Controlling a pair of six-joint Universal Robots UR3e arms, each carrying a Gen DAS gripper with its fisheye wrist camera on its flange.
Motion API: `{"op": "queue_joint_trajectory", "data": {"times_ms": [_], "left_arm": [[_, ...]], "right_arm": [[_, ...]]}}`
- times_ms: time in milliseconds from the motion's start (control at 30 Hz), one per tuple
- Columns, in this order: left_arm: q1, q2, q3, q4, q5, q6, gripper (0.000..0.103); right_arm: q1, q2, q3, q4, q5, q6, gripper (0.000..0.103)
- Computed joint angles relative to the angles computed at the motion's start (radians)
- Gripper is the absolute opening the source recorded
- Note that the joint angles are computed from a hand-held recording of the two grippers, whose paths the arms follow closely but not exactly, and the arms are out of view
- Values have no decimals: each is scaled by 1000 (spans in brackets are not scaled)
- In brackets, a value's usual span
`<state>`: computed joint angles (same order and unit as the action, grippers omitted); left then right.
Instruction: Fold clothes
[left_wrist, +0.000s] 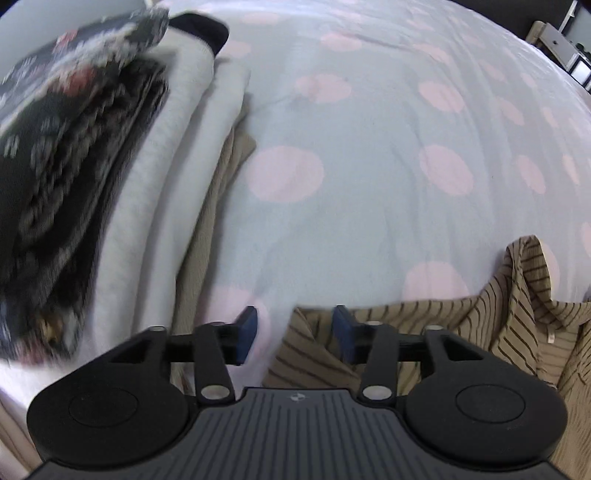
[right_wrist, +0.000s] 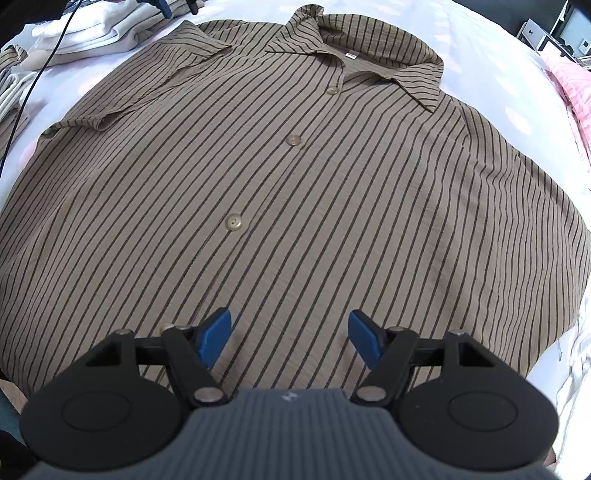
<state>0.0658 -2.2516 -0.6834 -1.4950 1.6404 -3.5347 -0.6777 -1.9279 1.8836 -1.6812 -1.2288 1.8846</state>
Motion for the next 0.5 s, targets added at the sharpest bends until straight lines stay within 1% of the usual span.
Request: {"op": "queue_joint_trajectory", "data": {"times_ms": [33,67,100,167,267,433,467,500], "left_arm": [[-1,4,-9,-6,-19,1,28],[-6,-11,14,-29,-27,2,12],[-12,-18,16,-31,-29,4,7],[-21,-24,0,-12,-31,3,7],[-19,-39,-39,47,-27,-34,7],[-14,-32,-109,123,-14,-52,7],[-17,-27,-108,119,-7,-44,8],[-24,-16,-108,117,3,-32,13]], "right_arm": [[-1,-2,1,0,0,-1,73],[-1,-4,2,1,0,-2,73],[-1,-5,3,1,1,-2,73],[0,-7,5,-2,3,-3,73],[4,-7,14,-21,4,-3,73],[1,29,6,-80,4,56,73],[-1,40,-1,-93,5,72,73],[-9,60,-21,-98,12,87,73]]}}
